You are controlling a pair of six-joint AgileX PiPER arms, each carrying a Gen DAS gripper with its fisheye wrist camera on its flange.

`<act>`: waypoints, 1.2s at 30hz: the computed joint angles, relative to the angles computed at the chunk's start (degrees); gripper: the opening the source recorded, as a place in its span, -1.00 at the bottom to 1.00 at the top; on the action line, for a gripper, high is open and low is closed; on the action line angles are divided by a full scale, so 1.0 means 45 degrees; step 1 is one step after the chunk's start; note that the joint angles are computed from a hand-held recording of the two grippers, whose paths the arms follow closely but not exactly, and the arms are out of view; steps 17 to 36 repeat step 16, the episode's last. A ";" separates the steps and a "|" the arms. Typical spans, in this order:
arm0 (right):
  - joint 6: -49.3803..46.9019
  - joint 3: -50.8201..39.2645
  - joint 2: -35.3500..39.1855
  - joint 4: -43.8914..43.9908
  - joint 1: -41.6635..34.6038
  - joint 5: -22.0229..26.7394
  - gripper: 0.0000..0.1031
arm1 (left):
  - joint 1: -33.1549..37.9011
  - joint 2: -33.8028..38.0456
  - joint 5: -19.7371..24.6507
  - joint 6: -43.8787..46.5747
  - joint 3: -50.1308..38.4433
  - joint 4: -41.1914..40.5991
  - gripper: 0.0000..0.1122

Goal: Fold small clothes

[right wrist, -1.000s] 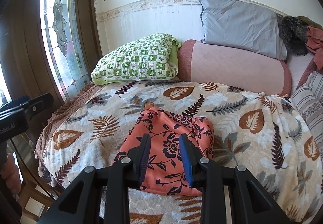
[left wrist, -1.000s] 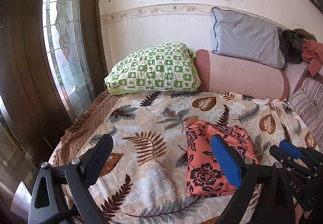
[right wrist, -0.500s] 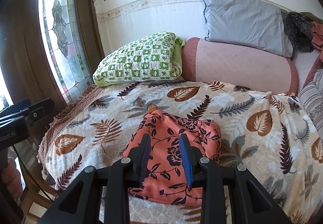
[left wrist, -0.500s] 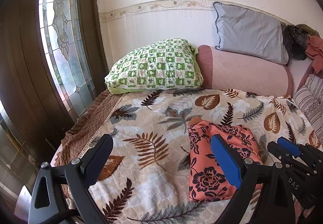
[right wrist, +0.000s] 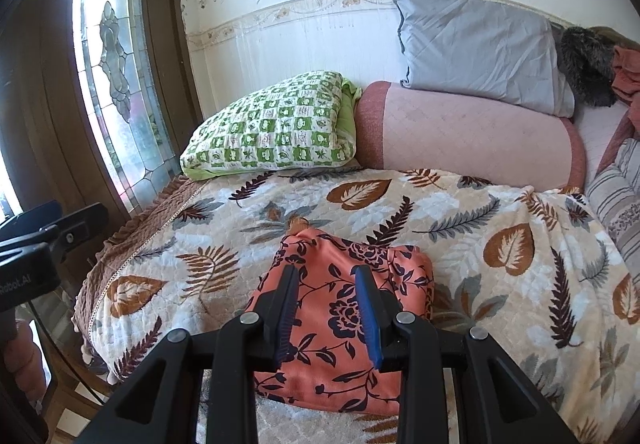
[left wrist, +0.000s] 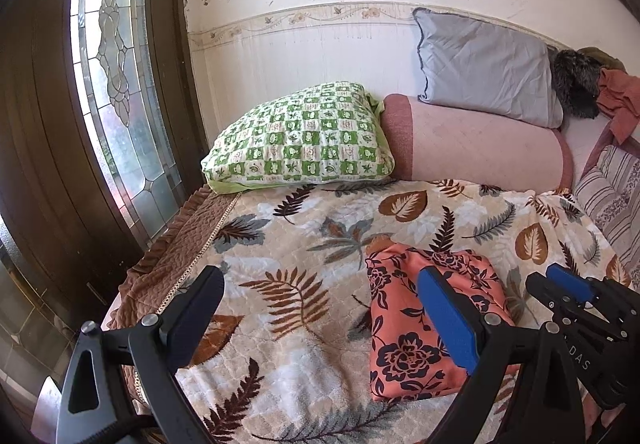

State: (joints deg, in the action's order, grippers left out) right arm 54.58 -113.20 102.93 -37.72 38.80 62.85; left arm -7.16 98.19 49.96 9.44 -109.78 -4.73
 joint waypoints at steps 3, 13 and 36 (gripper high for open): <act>0.0068 -0.0412 0.0115 -0.0385 0.0347 0.0419 -0.36 | 0.0283 -0.0167 -0.0052 0.0288 0.0112 -0.0408 0.73; 0.0095 -0.1029 0.0425 -0.0477 0.0817 0.0882 -0.36 | 0.1053 -0.0478 -0.0536 0.1393 0.0776 -0.1806 0.73; 0.0247 -0.0546 0.0232 0.0126 0.0409 0.0356 -0.36 | 0.1020 -0.0062 -0.0285 0.1462 0.0419 -0.1895 0.73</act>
